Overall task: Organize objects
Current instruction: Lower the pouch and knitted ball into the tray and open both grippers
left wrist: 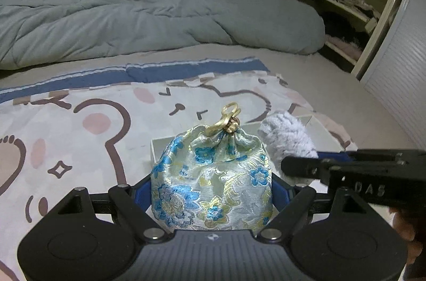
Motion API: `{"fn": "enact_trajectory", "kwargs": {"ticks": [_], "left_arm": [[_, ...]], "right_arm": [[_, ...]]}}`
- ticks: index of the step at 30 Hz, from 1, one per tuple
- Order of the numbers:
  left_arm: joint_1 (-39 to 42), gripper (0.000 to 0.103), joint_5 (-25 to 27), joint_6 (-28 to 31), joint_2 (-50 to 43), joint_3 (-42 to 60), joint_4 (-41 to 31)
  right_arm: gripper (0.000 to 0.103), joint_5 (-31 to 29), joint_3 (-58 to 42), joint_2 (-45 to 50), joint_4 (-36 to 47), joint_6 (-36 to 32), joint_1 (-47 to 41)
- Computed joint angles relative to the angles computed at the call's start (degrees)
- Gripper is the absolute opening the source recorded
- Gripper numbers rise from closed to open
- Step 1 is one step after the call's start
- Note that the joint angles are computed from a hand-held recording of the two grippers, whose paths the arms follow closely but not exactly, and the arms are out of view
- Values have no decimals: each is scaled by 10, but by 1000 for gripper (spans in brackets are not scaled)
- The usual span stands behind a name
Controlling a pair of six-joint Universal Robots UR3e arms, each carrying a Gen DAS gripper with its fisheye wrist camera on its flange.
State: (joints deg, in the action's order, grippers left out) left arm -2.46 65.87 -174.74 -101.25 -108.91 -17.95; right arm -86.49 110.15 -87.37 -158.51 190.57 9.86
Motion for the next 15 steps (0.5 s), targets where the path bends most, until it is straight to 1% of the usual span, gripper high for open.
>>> {"fn": "enact_trajectory", "kwargs": {"ticks": [2,3,4,5,6,7,15], "left_arm": [[-8,87,19,0,-11,6,3],[-8,90,24,2,-14,8,-1],[-6,92,25,1,-15,4,2],[-4,93,26,0,-16,3,4],[-3,94,29,1,-15,1,5],[-2,94,31,2,-14,-1,4],[-5,94,38,5,4,-10,0]], "right_arm": [[32,8,6,3,-7,3,-8],[34,12,8,5,-10,4,-12],[36,14,9,8,-14,7,-14],[39,11,8,11,-15,12,-14],[45,10,5,14,-11,15,-15],[47,5,1,16,-5,18,-13],[47,-4,3,7,8,10,-7]]}}
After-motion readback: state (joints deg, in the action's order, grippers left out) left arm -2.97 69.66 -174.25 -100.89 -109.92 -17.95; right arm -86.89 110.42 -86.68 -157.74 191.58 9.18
